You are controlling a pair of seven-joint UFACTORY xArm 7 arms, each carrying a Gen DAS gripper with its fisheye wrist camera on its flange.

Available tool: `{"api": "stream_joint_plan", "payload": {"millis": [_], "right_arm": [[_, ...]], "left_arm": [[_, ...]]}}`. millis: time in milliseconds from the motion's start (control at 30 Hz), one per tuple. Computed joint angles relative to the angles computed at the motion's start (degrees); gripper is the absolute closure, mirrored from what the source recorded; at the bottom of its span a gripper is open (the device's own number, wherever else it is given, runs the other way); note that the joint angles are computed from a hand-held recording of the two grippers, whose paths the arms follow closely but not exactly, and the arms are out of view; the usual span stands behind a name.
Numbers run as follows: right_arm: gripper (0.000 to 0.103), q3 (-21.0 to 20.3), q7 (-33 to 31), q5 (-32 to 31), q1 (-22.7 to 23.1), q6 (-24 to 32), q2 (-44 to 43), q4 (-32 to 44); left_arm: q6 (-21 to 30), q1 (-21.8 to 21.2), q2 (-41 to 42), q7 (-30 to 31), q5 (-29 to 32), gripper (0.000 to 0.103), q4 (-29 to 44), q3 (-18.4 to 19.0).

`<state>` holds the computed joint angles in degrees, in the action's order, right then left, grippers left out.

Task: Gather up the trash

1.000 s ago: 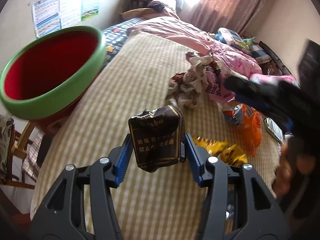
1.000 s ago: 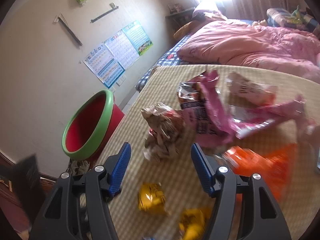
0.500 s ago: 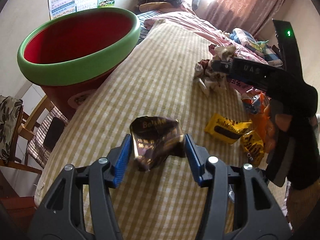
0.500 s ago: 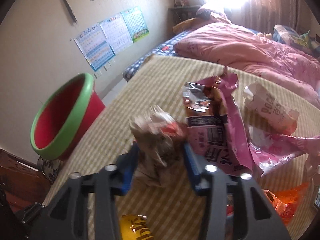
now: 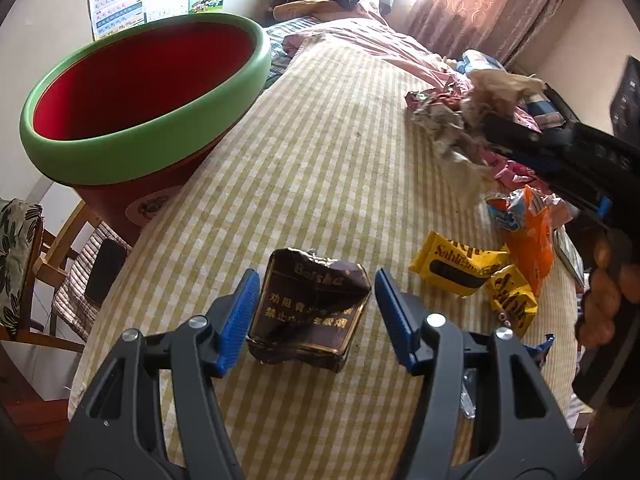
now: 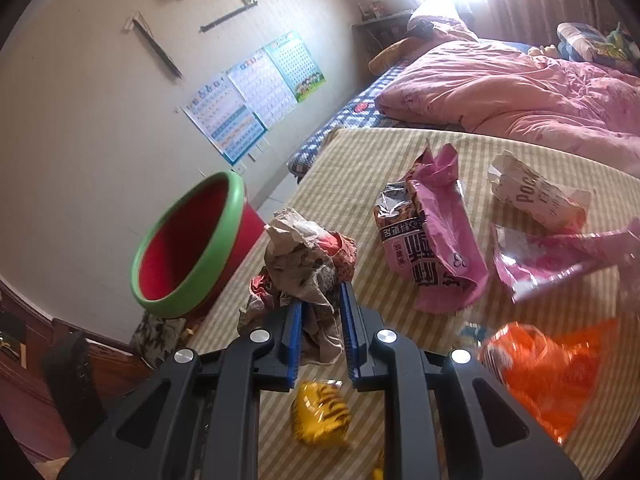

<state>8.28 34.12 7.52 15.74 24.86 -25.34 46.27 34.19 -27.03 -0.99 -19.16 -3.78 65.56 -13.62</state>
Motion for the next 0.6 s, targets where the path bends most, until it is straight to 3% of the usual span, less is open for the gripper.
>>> {"api": "stream_joint_plan", "payload": {"millis": [100, 600], "right_arm": [[0.085, 1.03, 1.86, -0.73, -0.62, 0.29, -1.96, -0.91], [0.085, 3.53, 6.65, -3.57, -0.64, 0.89, -6.82, -1.56]], "left_arm": [[0.24, 0.03, -0.22, 0.81, 0.19, 0.050, -0.07, 0.03], [-5.65, 1.16, -2.74, -1.10, 4.29, 0.051, 0.00, 0.25]]}}
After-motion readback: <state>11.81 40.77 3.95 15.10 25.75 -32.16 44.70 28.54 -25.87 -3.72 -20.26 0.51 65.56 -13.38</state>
